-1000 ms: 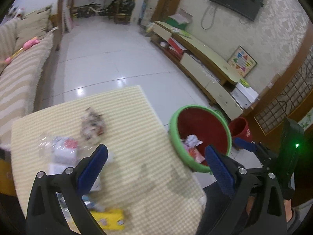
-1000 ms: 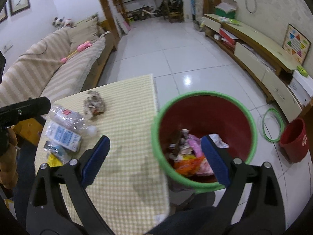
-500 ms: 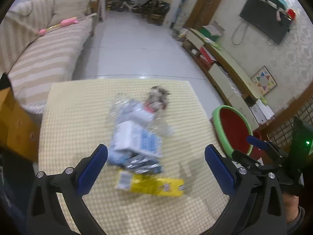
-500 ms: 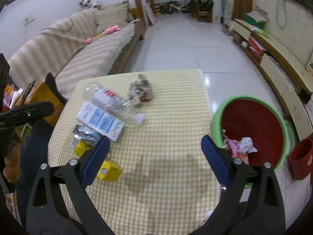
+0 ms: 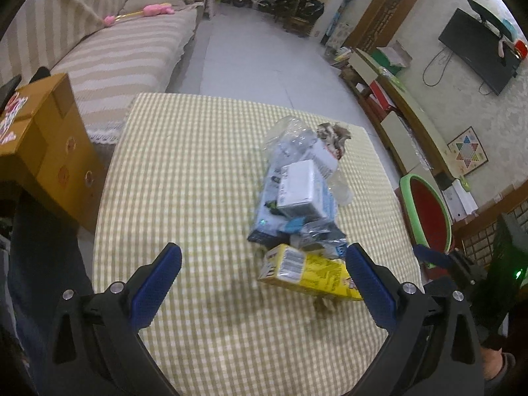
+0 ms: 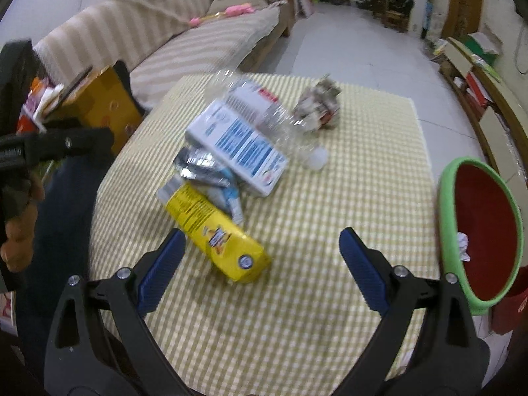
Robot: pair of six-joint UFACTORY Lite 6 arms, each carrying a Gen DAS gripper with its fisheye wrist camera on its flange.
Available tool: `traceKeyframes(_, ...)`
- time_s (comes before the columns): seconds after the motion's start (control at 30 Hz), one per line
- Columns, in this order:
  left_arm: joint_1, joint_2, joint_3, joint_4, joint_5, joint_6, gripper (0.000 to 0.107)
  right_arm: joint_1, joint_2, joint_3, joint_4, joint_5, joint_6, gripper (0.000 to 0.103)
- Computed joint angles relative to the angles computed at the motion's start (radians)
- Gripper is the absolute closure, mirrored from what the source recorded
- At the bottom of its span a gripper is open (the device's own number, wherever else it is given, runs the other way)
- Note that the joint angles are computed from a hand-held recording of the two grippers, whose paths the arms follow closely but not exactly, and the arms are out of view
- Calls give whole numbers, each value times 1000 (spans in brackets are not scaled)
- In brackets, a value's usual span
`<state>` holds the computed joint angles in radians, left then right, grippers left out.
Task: Collect trash
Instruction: 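Grasp the yellow carton with the right tool, then lift the yellow carton with the right tool while the left tool grasps the white packet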
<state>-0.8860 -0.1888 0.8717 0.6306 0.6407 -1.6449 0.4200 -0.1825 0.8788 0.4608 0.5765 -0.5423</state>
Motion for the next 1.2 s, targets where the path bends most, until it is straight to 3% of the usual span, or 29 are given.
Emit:
traceKeyframes(0.43, 17, -15, -96, 1, -80, -59, 12, 133, 199, 10, 17, -123, -83, 11)
traceKeyframes(0.5, 19, -17, -102, 3, -83, -60, 12, 151, 225, 17, 18, -134, -92, 17)
traceKeyframes(0.57, 21, -15, -100, -1, -83, -52, 12, 170, 248, 22, 21, -132, -99, 33)
traceKeyframes(0.6, 19, -12, -95, -3, -80, -50, 12, 183, 247, 17, 9, -138, -85, 36)
traceKeyframes(0.63, 20, -10, -93, -5, -80, -45, 12, 188, 246, 15, 5, -137, -86, 47)
traceKeyframes(0.87, 20, 24, -61, -14, -81, -32, 12, 164, 179, -36, 81, -66, -213, 59)
traceKeyframes(1.2, -14, 134, 15, -16, -112, -38, 12, 22, -17, -133, 43, 80, -264, 61)
